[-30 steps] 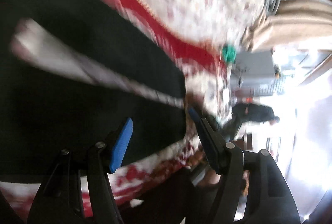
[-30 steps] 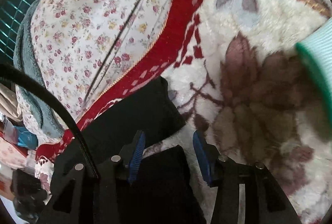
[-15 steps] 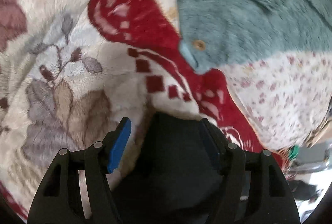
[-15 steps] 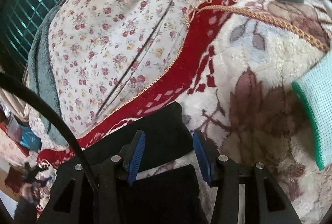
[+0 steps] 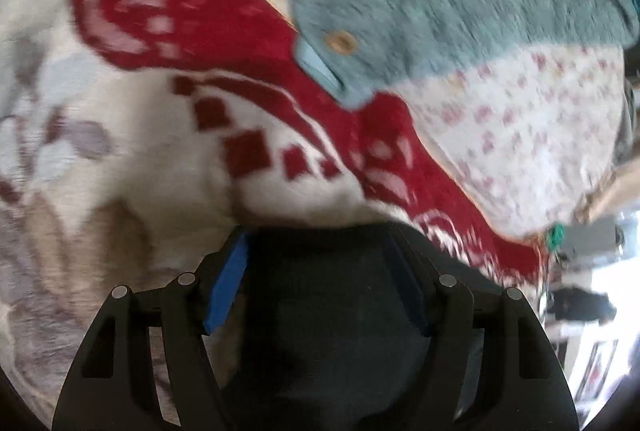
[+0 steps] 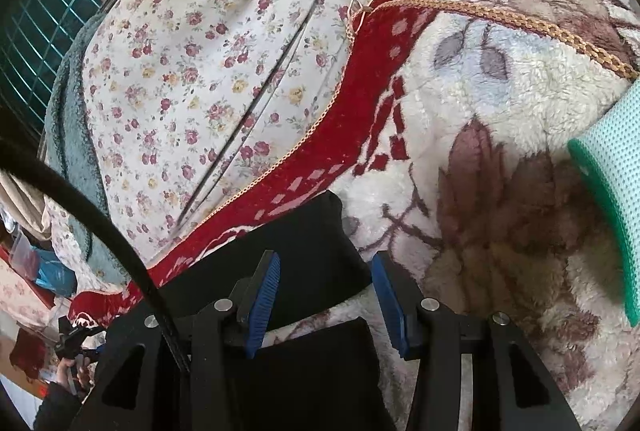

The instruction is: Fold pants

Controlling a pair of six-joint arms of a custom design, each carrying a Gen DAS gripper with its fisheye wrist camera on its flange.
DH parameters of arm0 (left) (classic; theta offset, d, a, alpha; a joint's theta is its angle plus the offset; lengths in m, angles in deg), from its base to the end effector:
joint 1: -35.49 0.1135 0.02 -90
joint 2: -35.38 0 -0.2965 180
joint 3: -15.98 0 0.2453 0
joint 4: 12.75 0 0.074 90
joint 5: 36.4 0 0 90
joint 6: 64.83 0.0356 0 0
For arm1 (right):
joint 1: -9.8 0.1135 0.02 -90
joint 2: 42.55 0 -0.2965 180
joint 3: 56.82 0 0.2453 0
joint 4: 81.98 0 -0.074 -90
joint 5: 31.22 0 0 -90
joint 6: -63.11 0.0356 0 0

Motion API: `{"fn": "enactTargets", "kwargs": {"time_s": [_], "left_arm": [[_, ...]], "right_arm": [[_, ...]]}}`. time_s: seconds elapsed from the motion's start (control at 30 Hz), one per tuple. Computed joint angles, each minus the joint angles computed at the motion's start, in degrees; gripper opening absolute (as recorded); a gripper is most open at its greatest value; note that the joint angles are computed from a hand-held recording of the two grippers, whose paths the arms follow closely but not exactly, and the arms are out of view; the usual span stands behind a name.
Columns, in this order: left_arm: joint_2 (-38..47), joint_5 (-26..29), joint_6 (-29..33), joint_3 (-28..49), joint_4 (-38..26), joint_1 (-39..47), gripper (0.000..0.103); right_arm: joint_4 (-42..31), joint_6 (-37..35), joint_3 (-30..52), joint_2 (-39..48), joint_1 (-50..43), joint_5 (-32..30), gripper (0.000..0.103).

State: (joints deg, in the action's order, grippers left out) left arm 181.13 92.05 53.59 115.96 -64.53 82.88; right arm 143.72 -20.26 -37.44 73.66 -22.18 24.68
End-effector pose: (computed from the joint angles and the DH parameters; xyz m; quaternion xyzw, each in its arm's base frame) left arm 0.3025 0.2962 0.0036 -0.1766 0.9257 -0.2974 0.1528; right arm 0.1690 -0.0820 0.0554 0.2060 0.8831 0.2000 0.3710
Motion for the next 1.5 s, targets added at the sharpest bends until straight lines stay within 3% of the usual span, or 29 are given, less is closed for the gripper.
{"fn": "enactTargets", "kwargs": {"time_s": [0.07,0.17,0.23,0.33,0.4,0.43,0.47,0.53,0.67,0.73,0.83,1.0,1.13,1.17,1.3,1.5], "left_arm": [[0.6,-0.9,-0.4,0.3,1.1,-1.1,0.068],[3.0,3.8,0.3,4.0,-3.2,0.0,0.069],[2.7,3.9,2.4,2.9,-2.3,0.2,0.067],[2.1,3.1,2.5,1.5,-0.5,0.3,0.048],[2.5,3.6,4.5,1.9,-1.8,0.7,0.023],[2.7,3.7,6.6,1.9,-3.0,0.4,0.017],[2.1,3.0,7.1,0.5,-1.8,0.0,0.015],[0.4,2.2,8.7,-2.7,1.2,-0.5,0.012],[-1.7,2.0,8.8,-6.0,4.7,-0.3,0.011],[-2.4,1.9,9.1,-6.9,5.4,0.1,0.011],[-3.5,1.9,9.0,-8.4,6.8,0.0,0.011],[-4.5,1.2,8.2,-10.2,9.3,-0.3,0.011],[-6.1,0.4,7.4,-12.6,12.4,-0.7,0.011],[-6.6,0.5,7.2,-13.0,13.0,-0.7,0.011],[-9.1,2.0,7.2,-15.1,14.1,0.3,0.011],[-15.0,6.0,11.6,-19.0,11.4,3.4,0.01]], "right_arm": [[-0.2,-0.3,0.1,0.0,0.1,0.3,0.046],[0.1,-0.7,-0.3,-0.4,0.0,0.7,0.046],[0.4,-0.8,-0.5,-0.7,0.0,1.2,0.046],[-4.3,-1.0,1.2,-3.2,0.5,1.6,0.046],[-12.2,-1.0,4.6,-6.0,0.8,-0.1,0.046],[-17.4,-1.2,7.1,-7.3,1.0,-1.3,0.046],[-24.3,-0.9,11.0,-8.4,1.4,-2.1,0.046],[-31.5,0.0,16.3,-7.9,2.1,-3.3,0.046],[-51.9,0.8,34.4,1.4,5.3,-3.5,0.046],[-57.1,0.2,40.3,5.3,6.8,-2.3,0.046],[-58.7,-0.3,44.3,8.5,8.6,1.0,0.046],[-63.6,-3.8,49.6,13.0,10.5,1.0,0.045],[-66.4,-7.9,51.4,13.1,13.0,4.0,0.011],[-66.7,-9.1,51.5,12.9,13.8,5.0,0.008],[-63.3,-10.1,48.5,10.1,14.6,5.5,0.006],[-56.7,-13.1,40.1,2.3,11.8,0.9,0.006]]}}
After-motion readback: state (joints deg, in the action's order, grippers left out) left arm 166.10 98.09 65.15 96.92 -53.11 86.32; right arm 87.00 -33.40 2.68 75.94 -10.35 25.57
